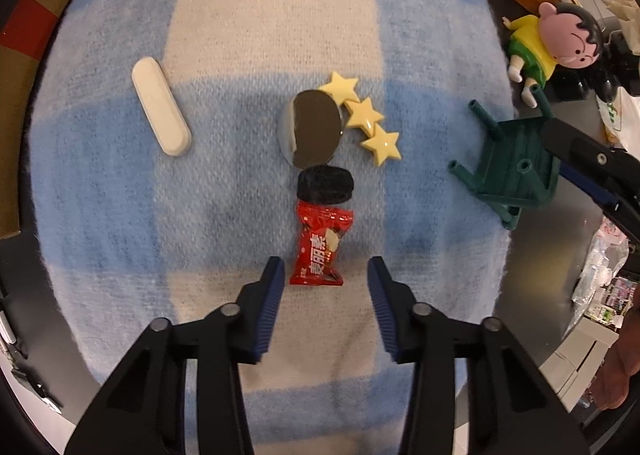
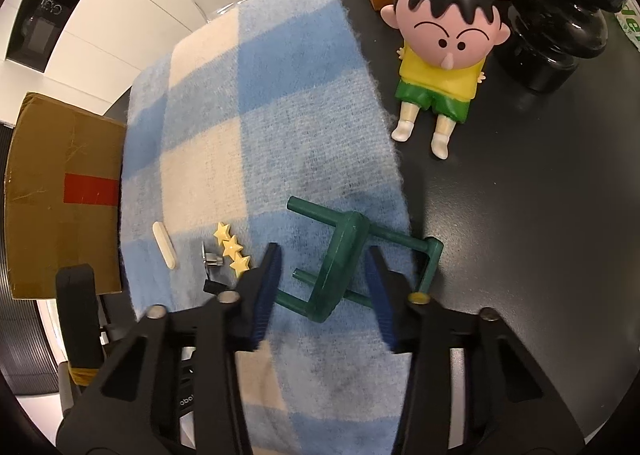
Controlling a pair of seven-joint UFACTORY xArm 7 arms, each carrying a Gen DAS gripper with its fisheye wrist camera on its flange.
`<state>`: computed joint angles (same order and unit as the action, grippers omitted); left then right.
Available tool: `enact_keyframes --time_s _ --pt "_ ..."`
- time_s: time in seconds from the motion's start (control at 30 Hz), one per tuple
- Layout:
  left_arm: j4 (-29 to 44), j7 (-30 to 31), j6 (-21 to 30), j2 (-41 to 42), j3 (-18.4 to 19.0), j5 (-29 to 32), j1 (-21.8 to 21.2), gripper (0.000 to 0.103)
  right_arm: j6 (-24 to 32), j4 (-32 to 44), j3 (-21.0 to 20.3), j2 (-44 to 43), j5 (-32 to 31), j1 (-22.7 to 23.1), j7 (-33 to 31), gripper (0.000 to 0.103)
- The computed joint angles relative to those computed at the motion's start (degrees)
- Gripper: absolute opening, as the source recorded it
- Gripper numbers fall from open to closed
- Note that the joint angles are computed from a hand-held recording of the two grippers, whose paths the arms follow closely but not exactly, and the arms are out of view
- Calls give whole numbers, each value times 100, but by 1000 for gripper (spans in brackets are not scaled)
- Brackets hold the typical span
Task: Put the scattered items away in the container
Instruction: 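Grasp the red candy packet with the left tool while the right tool grasps the green chair, then lift the candy packet and green chair off the blanket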
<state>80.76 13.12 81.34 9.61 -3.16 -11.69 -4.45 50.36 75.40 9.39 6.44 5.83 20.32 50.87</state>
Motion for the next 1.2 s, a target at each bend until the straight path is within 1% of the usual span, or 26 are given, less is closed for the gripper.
enact_keyframes --time_s 0.03,0.07,0.1,0.33,0.53,0.7,0.83,0.87,0.93,1.0,1.1,1.2 --pt "-21 7 -15 5 -1 -21 4 36 18 23 -1 22 -15 4 5 28" --pt "-41 10 -32 7 -1 -28 5 31 63 40 -5 38 -40 7 22 24" --pt "-58 3 -39 14 -1 -31 5 29 106 51 -9 50 -63 9 39 18" --pt "-94 97 -137 12 9 -265 74 28 51 -4 -8 18 -15 0 19 14" --pt "75 195 -53 -31 34 -410 149 28 66 -53 1 -98 -73 15 105 13" --pt "152 340 112 -225 99 -505 256 28 164 17 23 -185 -151 40 145 13" --pt "282 363 137 -282 114 -600 280 28 284 129 50 -269 -288 85 243 12" --pt "302 384 146 -327 122 -628 295 28 312 155 58 -295 -331 98 283 12" --pt "-18 323 39 -663 88 -702 241 28 373 212 82 -346 -409 131 368 12" --pt "-9 373 70 -774 133 -771 253 28 444 275 106 -391 -489 165 447 12" --pt "265 557 224 -799 244 -853 357 28 575 415 154 -446 -632 230 580 12" --pt "157 633 261 -1038 294 -976 403 28 712 562 215 -487 -787 316 736 12"
